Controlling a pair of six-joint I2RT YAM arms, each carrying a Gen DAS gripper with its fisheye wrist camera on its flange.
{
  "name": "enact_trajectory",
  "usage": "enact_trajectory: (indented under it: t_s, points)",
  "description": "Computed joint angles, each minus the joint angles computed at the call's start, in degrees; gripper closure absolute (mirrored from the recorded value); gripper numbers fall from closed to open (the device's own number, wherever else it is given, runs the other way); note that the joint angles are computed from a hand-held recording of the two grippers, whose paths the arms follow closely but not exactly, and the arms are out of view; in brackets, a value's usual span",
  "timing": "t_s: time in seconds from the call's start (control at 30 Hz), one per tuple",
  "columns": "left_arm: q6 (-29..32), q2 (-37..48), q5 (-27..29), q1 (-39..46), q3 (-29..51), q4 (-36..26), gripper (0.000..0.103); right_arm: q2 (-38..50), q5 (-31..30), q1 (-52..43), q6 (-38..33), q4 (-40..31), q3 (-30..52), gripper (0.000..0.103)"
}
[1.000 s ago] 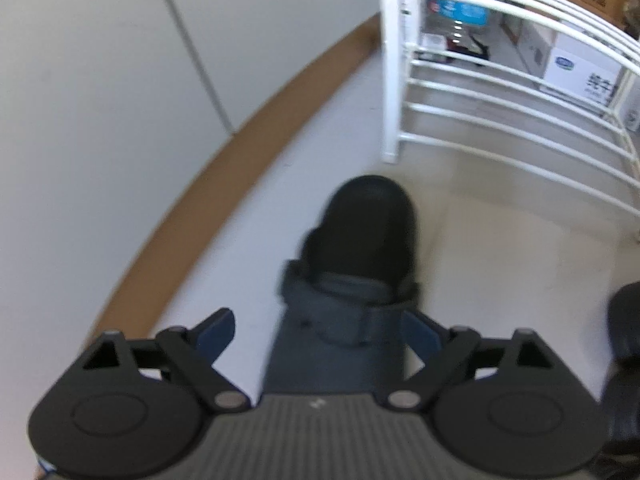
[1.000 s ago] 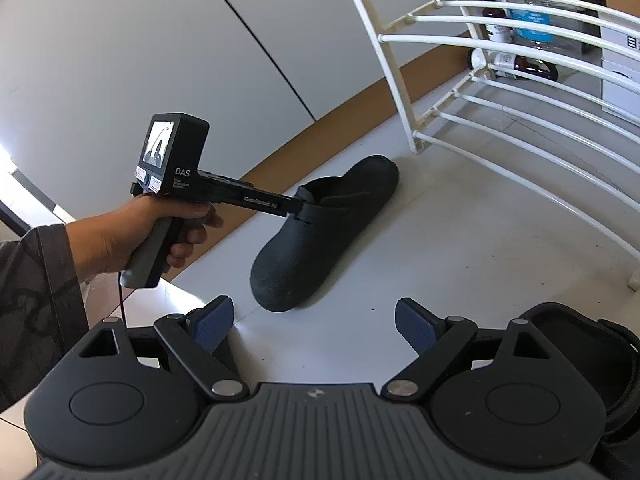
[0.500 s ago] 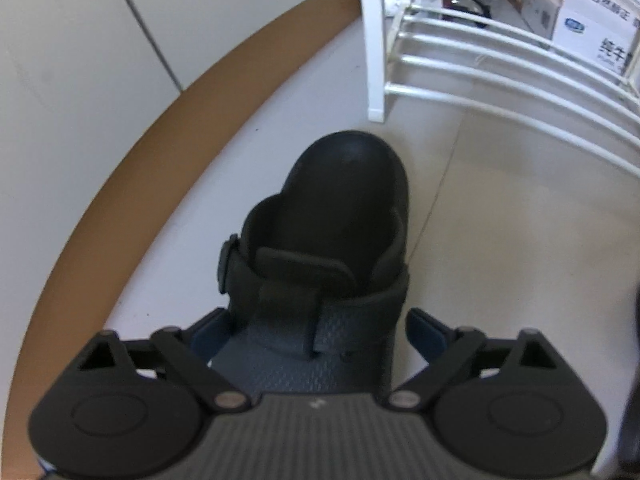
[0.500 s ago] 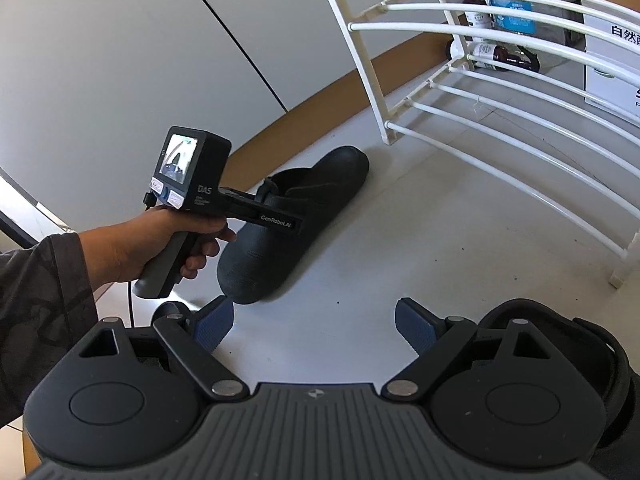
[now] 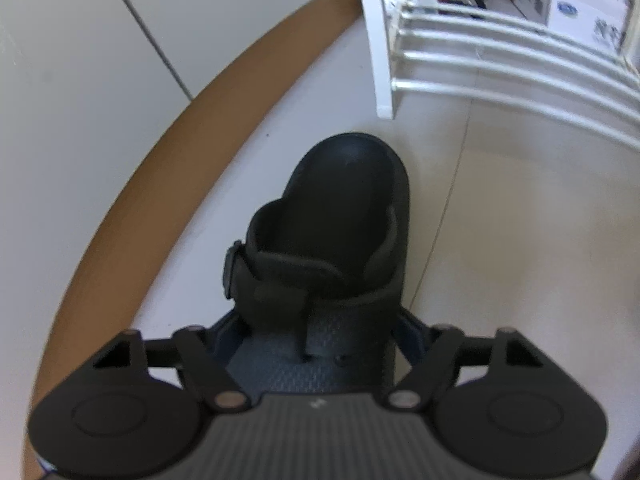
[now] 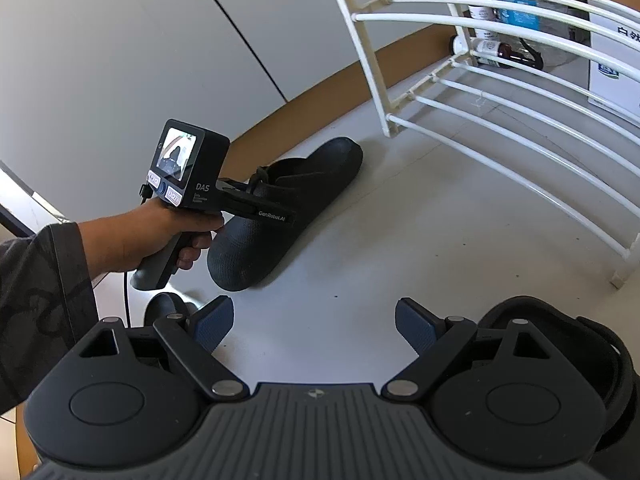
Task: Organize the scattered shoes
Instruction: 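Carry the clog with the left tool beside the first black clog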
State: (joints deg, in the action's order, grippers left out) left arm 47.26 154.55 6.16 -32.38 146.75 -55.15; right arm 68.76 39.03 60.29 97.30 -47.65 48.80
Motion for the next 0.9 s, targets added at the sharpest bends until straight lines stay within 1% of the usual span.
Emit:
enact_trajectory:
  t_s: [0.1, 0.23, 0.43, 0.53, 0.63, 0.7, 0.83, 0.9]
  points:
    - [1.26, 0.20, 0.52, 1.19, 3.30, -2.29, 0.030, 1.41, -0.08, 0.13, -1.13, 0.91, 1.51, 0.012]
    - [3.04, 1.54, 0.94, 2.65, 9.94, -6.72, 0.033, 3.31, 0.59, 0.60, -1.28, 0.01, 4.32, 0.012]
    - [6.99, -0.81, 1.79, 5.15, 11.53, -11.28, 0.034, 6.71, 1.45, 1.41, -1.67, -0.66, 9.13, 0.012]
    - [8.13, -4.06, 2.34, 7.18, 8.49, -11.37, 0.034, 8.60, 1.94, 1.94, -2.00, -1.23, 11.84, 0.012]
    - [9.81, -9.76, 2.00, 9.46, 0.00, -8.26, 0.034, 11.36, 2.39, 2.85, -2.17, -2.38, 15.69, 0.012]
    - [10.75, -12.62, 2.41, 11.32, -3.72, -7.54, 0.034, 13.26, 2.58, 3.33, -2.86, -3.04, 18.25, 0.012]
    - [12.37, -17.43, 4.05, 15.58, -9.58, -6.50, 0.034, 17.53, 2.63, 3.87, -4.07, -4.73, 23.81, 0.012]
    - [12.67, -18.52, 4.74, 17.56, -10.40, -6.82, 0.034, 19.44, 1.68, 3.74, -4.26, -4.70, 26.20, 0.012]
